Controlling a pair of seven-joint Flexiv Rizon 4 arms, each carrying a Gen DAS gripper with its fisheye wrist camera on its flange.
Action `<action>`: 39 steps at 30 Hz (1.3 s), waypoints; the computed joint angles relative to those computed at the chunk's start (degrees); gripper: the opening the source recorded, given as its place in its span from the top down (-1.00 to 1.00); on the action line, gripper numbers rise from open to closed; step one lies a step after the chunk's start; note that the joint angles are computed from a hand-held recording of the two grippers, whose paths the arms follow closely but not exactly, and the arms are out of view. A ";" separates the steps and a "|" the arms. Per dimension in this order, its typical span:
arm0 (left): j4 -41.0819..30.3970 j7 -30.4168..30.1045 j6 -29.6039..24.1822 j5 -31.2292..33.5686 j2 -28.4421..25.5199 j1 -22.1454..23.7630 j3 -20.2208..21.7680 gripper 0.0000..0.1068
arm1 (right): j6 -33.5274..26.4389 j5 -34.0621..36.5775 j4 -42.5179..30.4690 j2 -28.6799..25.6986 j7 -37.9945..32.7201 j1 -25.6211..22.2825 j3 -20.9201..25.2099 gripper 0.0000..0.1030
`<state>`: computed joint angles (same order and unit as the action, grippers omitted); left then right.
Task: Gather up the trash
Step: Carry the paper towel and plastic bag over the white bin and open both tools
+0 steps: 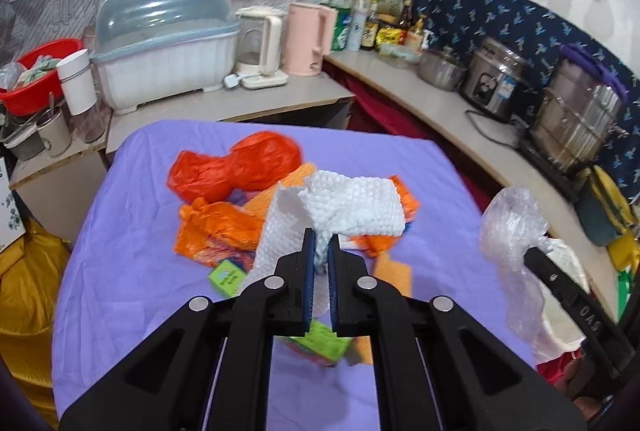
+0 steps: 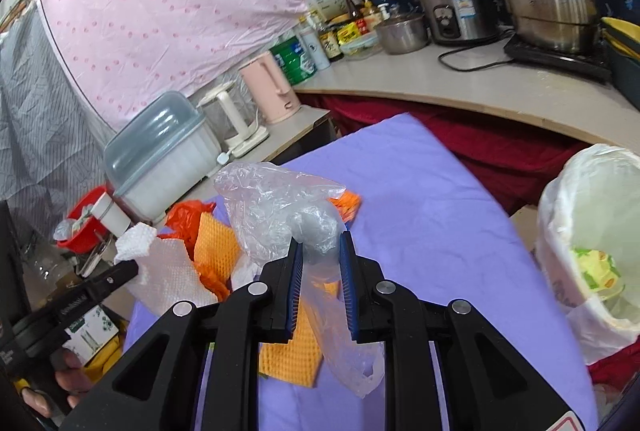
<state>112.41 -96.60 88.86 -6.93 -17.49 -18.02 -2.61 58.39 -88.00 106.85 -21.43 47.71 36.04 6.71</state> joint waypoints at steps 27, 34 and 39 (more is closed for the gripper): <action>-21.91 5.42 -9.72 0.79 -10.29 -15.95 -8.70 0.90 | -16.94 15.76 34.60 34.06 7.34 -9.90 12.72 0.66; -27.75 6.96 -13.02 -0.13 -15.38 -19.12 -10.00 0.89 | -17.47 20.64 39.76 39.34 7.52 -11.41 14.68 0.66; -32.13 7.32 -16.13 -0.20 -19.02 -21.55 -9.67 0.89 | -17.12 22.84 42.35 41.48 8.55 -12.07 15.49 0.66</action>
<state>80.28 -89.27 72.73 -7.13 -36.51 -39.57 -12.29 41.26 -65.15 149.20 20.04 56.26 23.97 22.20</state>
